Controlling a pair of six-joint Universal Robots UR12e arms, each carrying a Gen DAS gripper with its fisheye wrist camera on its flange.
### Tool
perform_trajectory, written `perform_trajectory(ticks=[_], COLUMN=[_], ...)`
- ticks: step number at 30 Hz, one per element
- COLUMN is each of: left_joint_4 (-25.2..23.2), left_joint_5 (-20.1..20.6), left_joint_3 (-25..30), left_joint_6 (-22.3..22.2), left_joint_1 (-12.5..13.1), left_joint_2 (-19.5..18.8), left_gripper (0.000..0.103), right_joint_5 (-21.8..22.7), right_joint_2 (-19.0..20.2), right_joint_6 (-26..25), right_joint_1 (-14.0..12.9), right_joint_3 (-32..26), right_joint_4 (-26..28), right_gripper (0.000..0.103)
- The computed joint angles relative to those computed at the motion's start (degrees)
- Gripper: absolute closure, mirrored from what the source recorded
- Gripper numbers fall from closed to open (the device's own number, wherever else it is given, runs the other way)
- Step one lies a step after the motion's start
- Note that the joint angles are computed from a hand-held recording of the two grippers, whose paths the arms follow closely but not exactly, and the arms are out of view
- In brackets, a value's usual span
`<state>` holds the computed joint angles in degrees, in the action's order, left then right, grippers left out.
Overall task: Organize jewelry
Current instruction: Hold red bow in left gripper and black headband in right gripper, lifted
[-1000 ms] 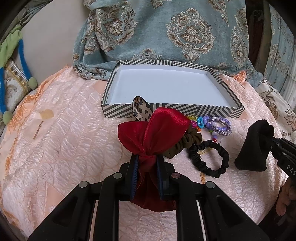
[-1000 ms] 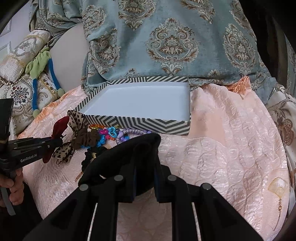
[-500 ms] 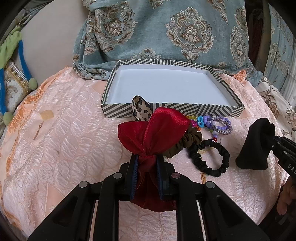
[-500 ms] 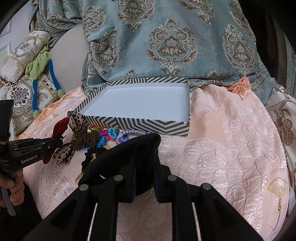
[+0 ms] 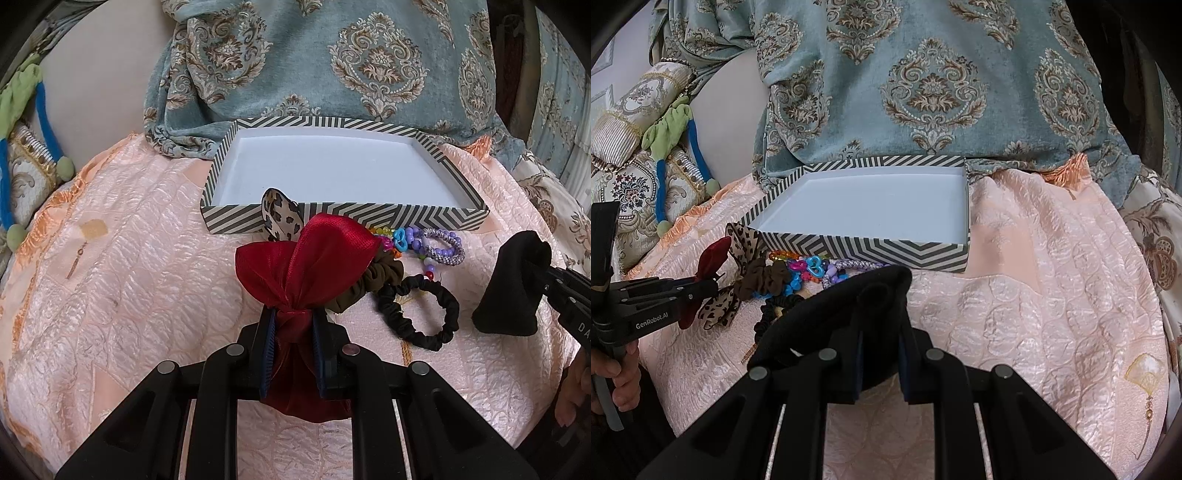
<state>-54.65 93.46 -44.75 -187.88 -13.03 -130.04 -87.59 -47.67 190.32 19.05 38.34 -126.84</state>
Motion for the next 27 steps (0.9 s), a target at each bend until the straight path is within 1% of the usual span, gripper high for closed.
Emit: perform_trajectory(ticks=[27], left_joint_4=[0.1], left_joint_5=[0.0], left_joint_3=[-0.1], left_joint_6=[0.3], left_joint_1=[0.0], left_joint_2=[0.0], left_gripper=[0.103], right_joint_5=[-0.4], right_joint_2=[-0.3], right_joint_6=[-0.2], right_joint_1=[0.1], right_joint_3=[0.4], right_joint_4=[-0.7], right_gripper=[0.088])
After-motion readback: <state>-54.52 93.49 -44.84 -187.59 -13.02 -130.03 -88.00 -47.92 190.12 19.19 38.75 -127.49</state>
